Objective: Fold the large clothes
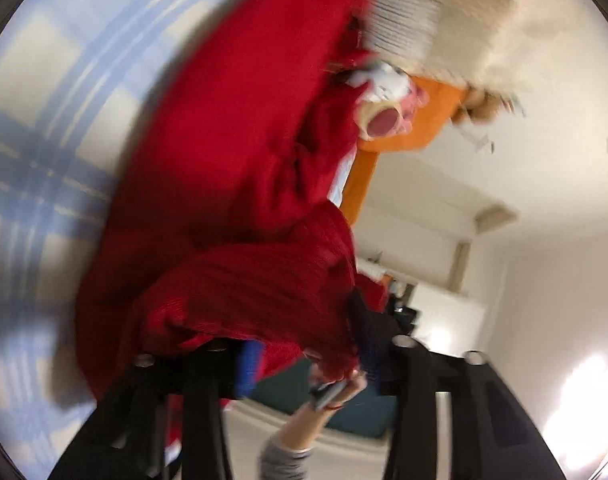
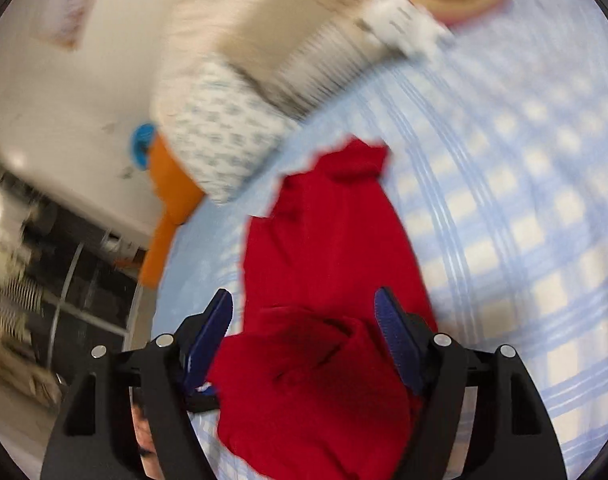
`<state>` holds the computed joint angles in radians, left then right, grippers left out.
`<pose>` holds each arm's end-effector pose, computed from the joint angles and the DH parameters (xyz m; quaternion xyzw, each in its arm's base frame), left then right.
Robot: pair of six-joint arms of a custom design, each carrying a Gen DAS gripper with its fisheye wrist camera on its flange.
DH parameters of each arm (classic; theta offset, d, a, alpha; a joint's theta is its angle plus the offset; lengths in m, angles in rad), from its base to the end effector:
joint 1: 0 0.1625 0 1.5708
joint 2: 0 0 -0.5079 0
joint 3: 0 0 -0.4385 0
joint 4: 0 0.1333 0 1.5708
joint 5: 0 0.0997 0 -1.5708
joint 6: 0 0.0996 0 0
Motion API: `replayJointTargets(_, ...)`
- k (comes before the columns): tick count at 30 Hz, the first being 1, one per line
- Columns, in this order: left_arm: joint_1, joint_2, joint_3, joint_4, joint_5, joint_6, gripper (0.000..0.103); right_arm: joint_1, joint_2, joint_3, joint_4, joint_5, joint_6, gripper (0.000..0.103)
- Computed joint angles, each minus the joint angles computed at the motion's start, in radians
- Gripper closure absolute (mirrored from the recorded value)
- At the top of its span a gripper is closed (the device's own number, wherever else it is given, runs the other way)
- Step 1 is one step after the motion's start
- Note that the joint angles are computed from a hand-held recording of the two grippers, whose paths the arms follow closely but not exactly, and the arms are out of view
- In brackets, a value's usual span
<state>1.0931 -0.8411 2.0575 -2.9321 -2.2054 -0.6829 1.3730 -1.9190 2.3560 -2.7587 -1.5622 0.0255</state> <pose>-0.2104 -0.5679 0.0649 0.0746 -0.9449 -0.1131 0.2980 0.0598 -0.3841 0.4495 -0.1021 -0.9247 0.3657 0.0276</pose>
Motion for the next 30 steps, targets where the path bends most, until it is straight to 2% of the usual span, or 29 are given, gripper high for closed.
replayJointTargets(1, -0.023, -0.034, 0.005, 0.007, 0.031, 0.042, 0.031, 0.038, -0.015, -0.002, 0.011, -0.034, -0.054, 0.03)
replayJointTargets(2, -0.055, -0.082, 0.008, 0.021, 0.104, 0.097, 0.018, 0.088, -0.023, -0.003, 0.022, -0.091, -0.101, 0.03)
replayJointTargets(3, -0.086, -0.124, 0.013, 0.027, 0.179, 0.132, 0.017, 0.158, -0.024, 0.003, 0.025, -0.177, -0.156, 0.03)
replayJointTargets(4, -0.12, -0.171, 0.02, 0.035, 0.255, 0.17, 0.017, 0.208, -0.021, 0.015, 0.027, -0.23, -0.208, 0.03)
replayJointTargets(6, -0.172, -0.211, 0.013, 0.081, 0.327, 0.233, 0.017, 0.308, 0.009, 0.049, 0.012, -0.354, -0.288, 0.033)
replayJointTargets(7, -0.195, -0.221, 0.009, 0.112, 0.347, 0.26, 0.017, 0.35, 0.03, 0.071, 0.002, -0.406, -0.324, 0.042)
replayJointTargets(8, -0.236, -0.235, 0.014, 0.154, 0.386, 0.322, 0.017, 0.384, 0.061, 0.091, -0.019, -0.45, -0.354, 0.056)
replayJointTargets(9, -0.268, -0.236, 0.018, 0.178, 0.426, 0.371, 0.018, 0.402, 0.085, 0.107, -0.039, -0.487, -0.373, 0.064)
replayJointTargets(10, -0.3, -0.205, -0.011, 0.196, 0.466, 0.4, 0.02, 0.414, 0.121, 0.118, -0.066, -0.529, -0.377, 0.082)
replayJointTargets(11, -0.343, -0.194, 0.0, 0.206, 0.54, 0.442, 0.024, 0.421, 0.155, 0.122, -0.075, -0.572, -0.355, 0.092)
replayJointTargets(12, -0.373, -0.174, 0.005, 0.208, 0.596, 0.464, 0.03, 0.417, 0.202, 0.121, -0.094, -0.626, -0.308, 0.091)
replayJointTargets(14, -0.394, -0.137, 0.022, 0.207, 0.654, 0.487, 0.038, 0.379, 0.258, 0.119, -0.163, -0.635, -0.257, 0.091)
replayJointTargets(16, -0.394, -0.086, 0.015, 0.214, 0.731, 0.491, 0.04, 0.352, 0.304, 0.115, -0.219, -0.645, -0.246, 0.09)
replayJointTargets(17, -0.392, -0.05, 0.003, 0.215, 0.798, 0.487, 0.047, 0.337, 0.331, 0.108, -0.226, -0.653, -0.236, 0.091)
replayJointTargets(18, -0.379, -0.026, -0.007, 0.217, 0.831, 0.473, 0.054, 0.31, 0.355, 0.099, -0.213, -0.652, -0.216, 0.091)
replayJointTargets(19, -0.365, -0.016, -0.012, 0.218, 0.83, 0.454, 0.055, 0.29, 0.368, 0.096, -0.207, -0.644, -0.208, 0.09)
replayJointTargets(21, -0.345, 0.006, -0.016, 0.176, 0.808, 0.446, 0.055, 0.241, 0.383, 0.112, -0.27, -0.594, -0.226, 0.09)
replayJointTargets(26, -0.393, 0.003, 0.008, 0.163, 0.897, 0.489, 0.055, 0.199, 0.356, 0.165, -0.392, -0.5, -0.317, 0.088)
replayJointTargets(28, -0.399, -0.013, -0.001, 0.197, 0.892, 0.47, 0.054, 0.196, 0.311, 0.167, -0.348, -0.464, -0.298, 0.088)
replayJointTargets(29, -0.402, -0.038, 0.001, 0.218, 0.868, 0.462, 0.049, 0.189, 0.26, 0.161, -0.285, -0.425, -0.262, 0.077)
replayJointTargets(30, -0.41, -0.068, 0.013, 0.227, 0.862, 0.449, 0.036, 0.189, 0.213, 0.156, -0.227, -0.404, -0.216, 0.061)
